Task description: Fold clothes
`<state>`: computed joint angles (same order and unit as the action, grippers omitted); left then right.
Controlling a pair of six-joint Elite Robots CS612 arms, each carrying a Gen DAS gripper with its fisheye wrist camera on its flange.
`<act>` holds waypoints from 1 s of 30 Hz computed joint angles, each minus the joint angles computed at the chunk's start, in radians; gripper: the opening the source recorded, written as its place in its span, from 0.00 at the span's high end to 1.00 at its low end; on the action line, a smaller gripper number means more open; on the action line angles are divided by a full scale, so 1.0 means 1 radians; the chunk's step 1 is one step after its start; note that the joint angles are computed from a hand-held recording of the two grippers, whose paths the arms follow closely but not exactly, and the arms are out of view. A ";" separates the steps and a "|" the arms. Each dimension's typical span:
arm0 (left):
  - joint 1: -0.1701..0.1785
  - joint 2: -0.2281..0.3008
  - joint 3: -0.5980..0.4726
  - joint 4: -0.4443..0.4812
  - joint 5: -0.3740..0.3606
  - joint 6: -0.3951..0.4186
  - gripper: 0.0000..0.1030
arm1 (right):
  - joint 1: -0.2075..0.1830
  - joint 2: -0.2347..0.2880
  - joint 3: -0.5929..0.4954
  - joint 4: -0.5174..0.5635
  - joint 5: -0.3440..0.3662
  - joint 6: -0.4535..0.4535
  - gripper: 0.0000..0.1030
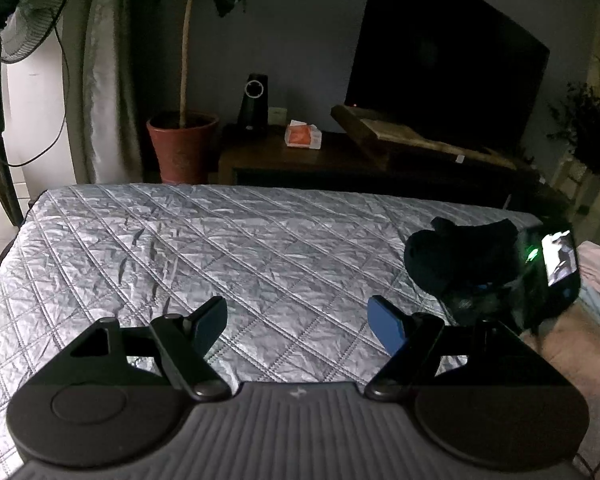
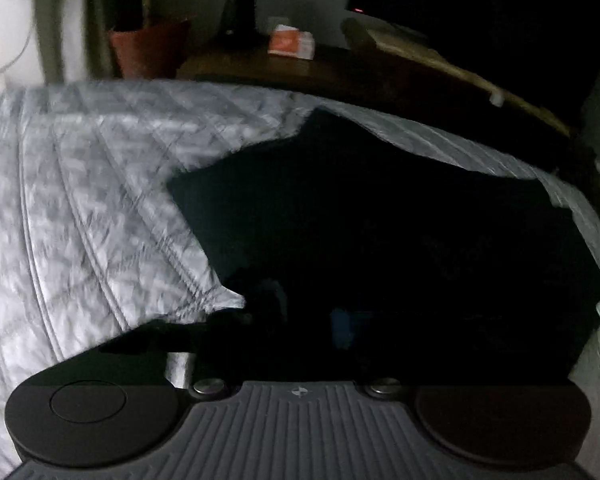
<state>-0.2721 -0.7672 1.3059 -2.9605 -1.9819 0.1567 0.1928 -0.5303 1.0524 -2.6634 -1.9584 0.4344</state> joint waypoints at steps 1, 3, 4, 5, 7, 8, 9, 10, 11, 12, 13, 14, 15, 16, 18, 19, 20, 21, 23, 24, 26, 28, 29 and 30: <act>0.001 0.000 -0.001 -0.002 -0.002 -0.003 0.28 | -0.007 -0.016 0.021 -0.034 0.033 0.020 0.80; 0.005 0.000 -0.001 -0.009 -0.007 -0.006 0.28 | -0.023 -0.051 0.078 -0.155 0.114 0.067 0.83; 0.007 0.001 -0.001 -0.012 -0.008 -0.008 0.28 | -0.030 -0.068 0.103 -0.217 0.153 0.100 0.87; 0.008 0.001 -0.002 -0.014 -0.007 -0.011 0.28 | -0.035 -0.083 0.122 -0.267 0.181 0.131 0.89; 0.011 0.001 -0.003 -0.017 -0.004 -0.021 0.28 | -0.044 -0.111 0.164 -0.407 0.254 0.206 0.93; 0.012 0.001 -0.004 -0.020 -0.002 -0.027 0.28 | -0.046 -0.120 0.178 -0.470 0.286 0.240 0.95; 0.014 0.002 -0.006 -0.023 0.000 -0.034 0.28 | -0.048 -0.127 0.187 -0.531 0.320 0.278 0.95; 0.016 0.003 -0.007 -0.027 0.002 -0.043 0.28 | -0.048 -0.129 0.189 -0.582 0.347 0.312 0.96; 0.017 0.003 -0.009 -0.031 0.005 -0.051 0.28 | -0.046 -0.128 0.186 -0.626 0.369 0.343 0.96; 0.019 0.004 -0.011 -0.036 0.007 -0.061 0.28 | -0.044 -0.127 0.182 -0.670 0.390 0.375 0.96; 0.021 0.006 -0.013 -0.041 0.010 -0.070 0.28 | -0.042 -0.124 0.177 -0.714 0.408 0.409 0.96; 0.023 0.007 -0.016 -0.044 0.014 -0.081 0.28 | -0.039 -0.121 0.169 -0.758 0.425 0.443 0.96; 0.025 0.009 -0.019 -0.047 0.017 -0.091 0.28 | -0.037 -0.118 0.161 -0.796 0.448 0.477 0.96; 0.027 0.010 -0.022 -0.049 0.021 -0.102 0.28 | -0.035 -0.114 0.151 -0.814 0.463 0.483 0.97; 0.030 0.013 -0.028 -0.052 0.029 -0.122 0.28 | -0.030 -0.111 0.147 -0.864 0.484 0.510 0.97; 0.031 0.014 -0.029 -0.055 0.033 -0.129 0.28 | -0.030 -0.109 0.146 -0.892 0.501 0.537 0.96; 0.031 0.014 -0.030 -0.058 0.035 -0.132 0.28 | -0.031 -0.106 0.142 -0.917 0.522 0.565 0.96; 0.032 0.015 -0.031 -0.060 0.036 -0.135 0.28 | -0.033 -0.104 0.138 -0.936 0.543 0.586 0.96; 0.032 0.016 -0.032 -0.067 0.044 -0.145 0.28 | -0.035 -0.102 0.126 -0.961 0.578 0.606 0.96; 0.032 0.016 -0.034 -0.071 0.048 -0.153 0.28 | -0.034 -0.103 0.119 -0.963 0.590 0.595 0.96; 0.032 0.018 -0.036 -0.085 0.065 -0.183 0.28 | -0.031 -0.106 0.104 -0.968 0.609 0.568 0.96; 0.033 0.020 -0.039 -0.094 0.085 -0.214 0.28 | -0.028 -0.112 0.097 -1.008 0.636 0.551 0.95; 0.034 0.021 -0.040 -0.097 0.098 -0.229 0.28 | -0.026 -0.114 0.093 -1.039 0.649 0.545 0.95; 0.034 0.022 -0.042 -0.099 0.111 -0.244 0.28 | -0.025 -0.115 0.087 -1.075 0.660 0.538 0.95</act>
<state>-0.2380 -0.7454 1.2643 -3.0599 -1.8713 -0.0872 0.1678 -0.6455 1.1398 -3.7380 -1.2985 0.9722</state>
